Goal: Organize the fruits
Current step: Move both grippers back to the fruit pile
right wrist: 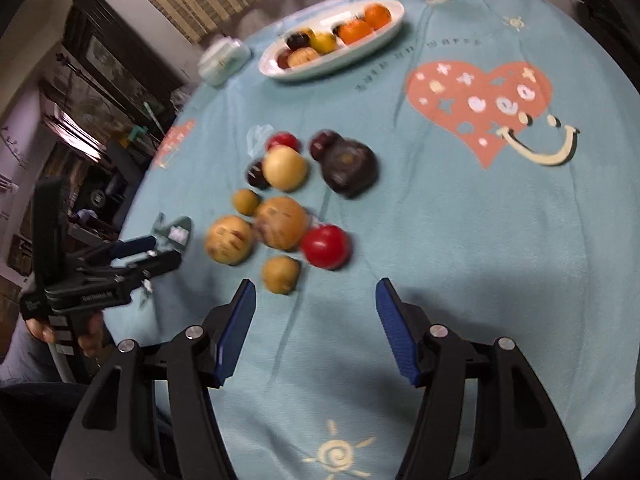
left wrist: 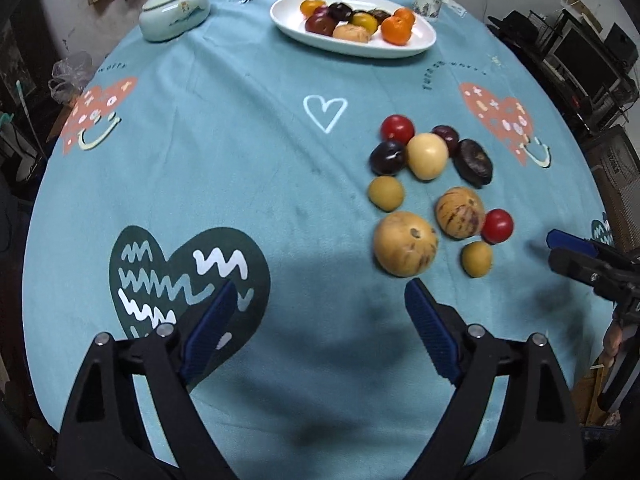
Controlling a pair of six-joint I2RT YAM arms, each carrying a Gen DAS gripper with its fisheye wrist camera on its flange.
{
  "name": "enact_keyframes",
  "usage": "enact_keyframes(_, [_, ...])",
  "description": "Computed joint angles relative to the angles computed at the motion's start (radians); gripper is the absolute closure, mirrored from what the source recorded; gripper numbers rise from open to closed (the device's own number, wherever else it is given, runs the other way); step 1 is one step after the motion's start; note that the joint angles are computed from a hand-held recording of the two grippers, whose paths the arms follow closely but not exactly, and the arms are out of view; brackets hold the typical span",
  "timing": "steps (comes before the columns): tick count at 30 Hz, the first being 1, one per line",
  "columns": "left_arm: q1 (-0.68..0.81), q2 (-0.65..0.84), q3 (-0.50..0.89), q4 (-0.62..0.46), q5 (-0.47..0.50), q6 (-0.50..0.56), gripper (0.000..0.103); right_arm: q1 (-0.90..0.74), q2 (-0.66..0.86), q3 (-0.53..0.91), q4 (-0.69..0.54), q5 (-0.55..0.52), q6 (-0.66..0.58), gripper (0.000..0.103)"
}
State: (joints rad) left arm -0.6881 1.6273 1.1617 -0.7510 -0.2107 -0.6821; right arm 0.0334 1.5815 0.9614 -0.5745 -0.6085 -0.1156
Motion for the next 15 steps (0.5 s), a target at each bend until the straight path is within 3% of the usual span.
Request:
enact_keyframes(2, [-0.012,-0.018,-0.004,-0.002,-0.013,-0.007,0.014,-0.022,-0.037,-0.008,0.020,-0.061,0.035,0.025])
enact_keyframes(4, [-0.016,-0.010,0.014,-0.012,-0.021,-0.011,0.014,-0.042,-0.063,-0.007,0.040,-0.118,0.063,0.004])
enact_keyframes(7, [-0.016,-0.009,0.024,-0.020,-0.025,-0.014,0.014,-0.107,-0.080,0.029,0.025,-0.321,0.067,0.001])
enact_keyframes(12, [-0.013,-0.029,0.027,-0.020,-0.038,-0.001,0.014,-0.134,-0.235,0.088,0.059,-0.222,0.084,0.001])
enact_keyframes(15, [-0.006,-0.037,0.041,-0.022,-0.050,0.013,0.014,-0.158,-0.369,0.151,0.141,-0.157,0.078,0.001])
